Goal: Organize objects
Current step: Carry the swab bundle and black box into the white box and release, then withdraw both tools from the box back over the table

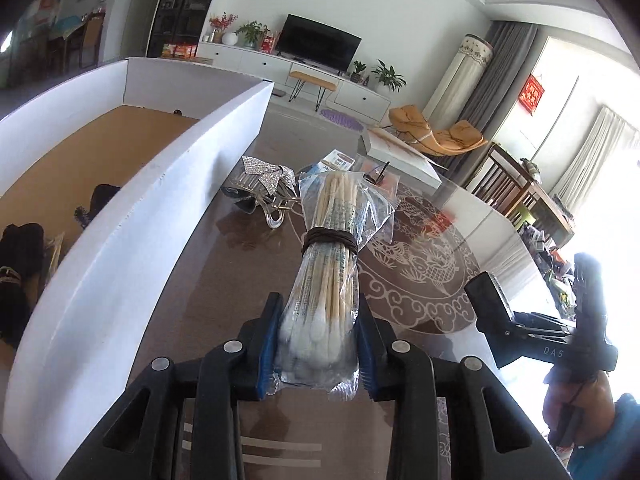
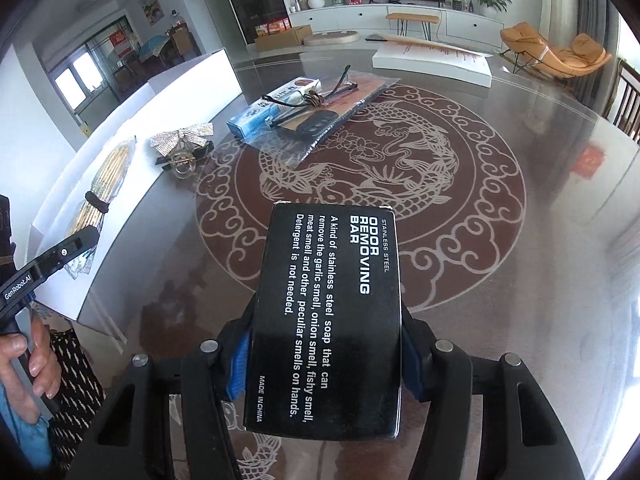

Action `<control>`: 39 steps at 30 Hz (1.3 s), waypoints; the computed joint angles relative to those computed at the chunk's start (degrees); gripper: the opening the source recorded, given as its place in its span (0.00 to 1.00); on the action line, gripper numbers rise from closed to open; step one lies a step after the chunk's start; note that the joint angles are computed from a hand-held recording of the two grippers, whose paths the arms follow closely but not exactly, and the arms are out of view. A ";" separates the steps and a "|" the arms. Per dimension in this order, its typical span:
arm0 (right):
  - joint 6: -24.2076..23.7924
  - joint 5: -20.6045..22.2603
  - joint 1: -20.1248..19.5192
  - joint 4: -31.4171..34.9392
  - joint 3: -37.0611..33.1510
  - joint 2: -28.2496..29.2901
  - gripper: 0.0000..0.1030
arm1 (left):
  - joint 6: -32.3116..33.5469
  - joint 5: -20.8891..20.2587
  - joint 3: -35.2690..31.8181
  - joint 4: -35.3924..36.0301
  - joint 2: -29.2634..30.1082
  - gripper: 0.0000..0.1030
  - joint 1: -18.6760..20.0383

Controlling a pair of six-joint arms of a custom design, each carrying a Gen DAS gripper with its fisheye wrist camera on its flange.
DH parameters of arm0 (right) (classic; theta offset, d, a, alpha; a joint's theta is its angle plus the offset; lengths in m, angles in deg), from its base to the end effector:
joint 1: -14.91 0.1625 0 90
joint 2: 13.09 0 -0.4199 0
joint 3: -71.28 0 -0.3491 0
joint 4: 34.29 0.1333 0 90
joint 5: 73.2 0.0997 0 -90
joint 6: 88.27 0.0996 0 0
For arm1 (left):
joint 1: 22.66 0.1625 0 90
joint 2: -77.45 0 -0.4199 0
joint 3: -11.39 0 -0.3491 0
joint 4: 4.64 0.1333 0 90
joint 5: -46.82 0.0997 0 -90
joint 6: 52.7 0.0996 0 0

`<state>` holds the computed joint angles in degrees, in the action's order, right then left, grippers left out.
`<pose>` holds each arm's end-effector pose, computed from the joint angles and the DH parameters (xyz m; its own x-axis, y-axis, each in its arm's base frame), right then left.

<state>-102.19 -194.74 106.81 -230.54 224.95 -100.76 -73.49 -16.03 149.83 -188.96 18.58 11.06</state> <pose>0.0908 -0.2872 0.2628 -0.8316 0.1169 0.5430 -0.2322 0.8149 -0.5311 -0.2329 -0.3703 0.1183 -0.8376 0.4411 -0.3222 0.5423 0.7417 -0.3947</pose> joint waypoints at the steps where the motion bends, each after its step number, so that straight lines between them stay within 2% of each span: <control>1: 0.74 0.16 1.51 0.34 -0.66 0.12 0.57 | -0.58 0.85 0.37 0.23 -1.53 0.33 -0.39; 5: 3.15 1.55 8.20 2.07 -6.02 3.55 0.57 | -2.04 6.12 0.05 4.12 -9.00 0.33 -1.03; 9: 2.89 3.71 14.95 3.28 -15.73 13.48 0.57 | -2.95 13.59 -4.54 13.27 -13.74 0.33 2.26; 14: 1.28 7.21 21.01 7.18 -30.51 28.25 0.57 | -4.71 20.60 -12.19 27.65 -14.16 0.33 9.41; 17: 1.83 8.59 22.69 11.14 -39.02 36.02 0.57 | -6.67 23.07 -15.72 34.81 -12.83 0.33 12.48; 20: 1.42 8.12 23.36 13.82 -45.54 42.57 0.58 | -11.45 25.90 -16.75 40.18 -11.88 0.37 13.90; 21: 1.21 7.90 23.33 15.26 -47.18 44.26 0.59 | -13.54 25.99 -17.20 42.68 -11.99 0.43 14.29; 22: 1.24 7.47 23.28 16.80 -48.63 45.75 0.59 | -15.51 26.05 -17.43 44.68 -12.08 0.58 14.40; 24: 1.39 6.31 23.25 18.16 -50.11 47.67 0.65 | -17.89 27.64 -16.75 45.69 -12.68 0.80 13.83; 25: 1.31 5.86 23.29 17.40 -49.89 48.01 0.69 | -17.68 28.59 -15.71 44.01 -13.05 0.88 13.24; 26: 0.96 5.71 23.29 15.71 -48.94 47.82 0.71 | -17.59 29.12 -14.96 43.23 -13.36 0.90 12.78; 28: -0.23 5.18 23.24 11.37 -46.20 46.75 0.83 | -17.31 29.64 -13.63 42.46 -14.32 0.91 11.94; 30: -2.38 3.71 23.09 6.12 -42.67 45.20 0.87 | -17.86 30.26 -11.85 41.28 -14.94 0.91 10.78; 35: -8.42 -1.94 21.04 -10.30 -29.13 39.54 0.95 | -18.55 30.69 -5.85 33.97 -16.89 0.91 5.64; 38: -10.13 -5.63 16.99 -20.05 -19.60 35.86 0.96 | -17.00 28.89 -2.11 26.39 -16.92 0.91 1.09; 39: -10.90 -6.77 15.07 -23.35 -16.52 34.69 0.96 | -15.29 27.85 -1.99 22.39 -15.25 0.91 -0.26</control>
<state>-113.09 -201.50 121.89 -253.88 208.43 -66.06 -88.78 11.82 147.84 -166.56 3.33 10.81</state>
